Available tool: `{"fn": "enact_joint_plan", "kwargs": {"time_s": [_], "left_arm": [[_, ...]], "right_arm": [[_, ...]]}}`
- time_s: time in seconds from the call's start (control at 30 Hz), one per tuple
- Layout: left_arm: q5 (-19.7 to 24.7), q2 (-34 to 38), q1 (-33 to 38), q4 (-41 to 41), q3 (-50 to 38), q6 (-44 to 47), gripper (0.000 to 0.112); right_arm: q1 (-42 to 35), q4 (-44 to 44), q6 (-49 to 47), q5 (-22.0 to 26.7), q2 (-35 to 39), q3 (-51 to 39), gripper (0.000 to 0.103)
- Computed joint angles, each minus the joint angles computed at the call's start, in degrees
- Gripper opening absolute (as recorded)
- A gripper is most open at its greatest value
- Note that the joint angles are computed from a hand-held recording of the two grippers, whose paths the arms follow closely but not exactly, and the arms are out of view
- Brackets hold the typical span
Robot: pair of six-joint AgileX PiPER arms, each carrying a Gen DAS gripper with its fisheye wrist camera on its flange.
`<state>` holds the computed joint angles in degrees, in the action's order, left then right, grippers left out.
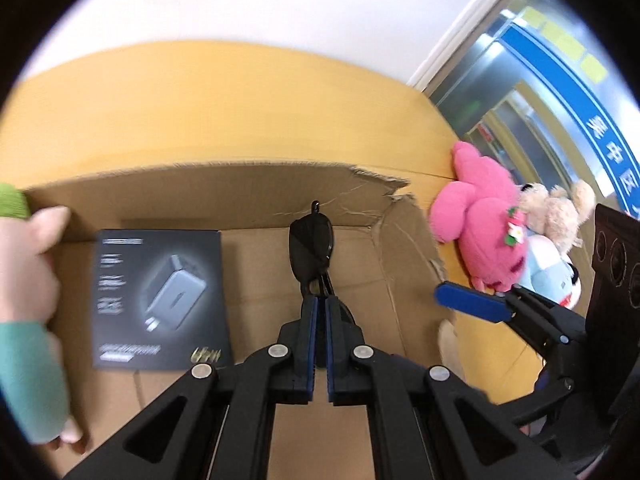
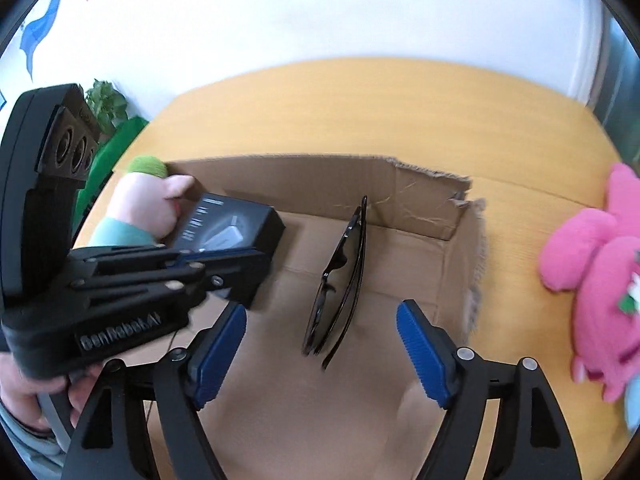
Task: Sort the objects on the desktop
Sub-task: 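Open the right gripper to release the sunglasses and withdraw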
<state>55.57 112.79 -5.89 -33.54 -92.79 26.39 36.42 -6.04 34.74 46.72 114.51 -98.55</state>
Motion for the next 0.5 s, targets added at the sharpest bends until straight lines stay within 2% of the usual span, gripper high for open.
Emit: {"fn": "enact_joint_plan", "kwargs": {"time_s": [0.07, 0.13, 0.2, 0.27, 0.3, 0.37, 0.5], "left_arm": [[-2.83, -6.87, 1.02, -0.72, 6.83, 3.54, 0.008], [-6.23, -13.65, 1.38, -1.04, 13.36, 6.30, 0.024], [-10.78, -21.88, 1.96, -0.05, 21.46, 8.67, 0.063], [-15.75, -30.18, 2.67, 0.80, 29.52, 11.13, 0.076], [-18.07, -35.06, 3.45, 1.28, 34.17, 12.76, 0.078], [-19.79, -41.53, 4.54, 3.88, 39.68, 12.44, 0.078], [-19.61, -53.88, 10.78, -0.21, 49.77, 17.26, 0.078]], "right_arm": [[3.14, -6.40, 6.76, 0.05, -2.09, 1.65, 0.087], [7.20, -14.61, 15.05, -0.16, -7.00, 7.17, 0.090], [12.33, -22.68, 24.04, 0.63, -9.72, 10.41, 0.096], [17.78, -30.47, 32.56, 4.10, -11.47, 12.45, 0.103], [21.35, -34.92, 37.81, 6.86, -12.53, 13.81, 0.103], [26.40, -40.47, 45.50, 11.05, -13.35, 15.34, 0.103], [35.09, -46.16, 57.76, 21.22, -11.85, 15.12, 0.103]]}}
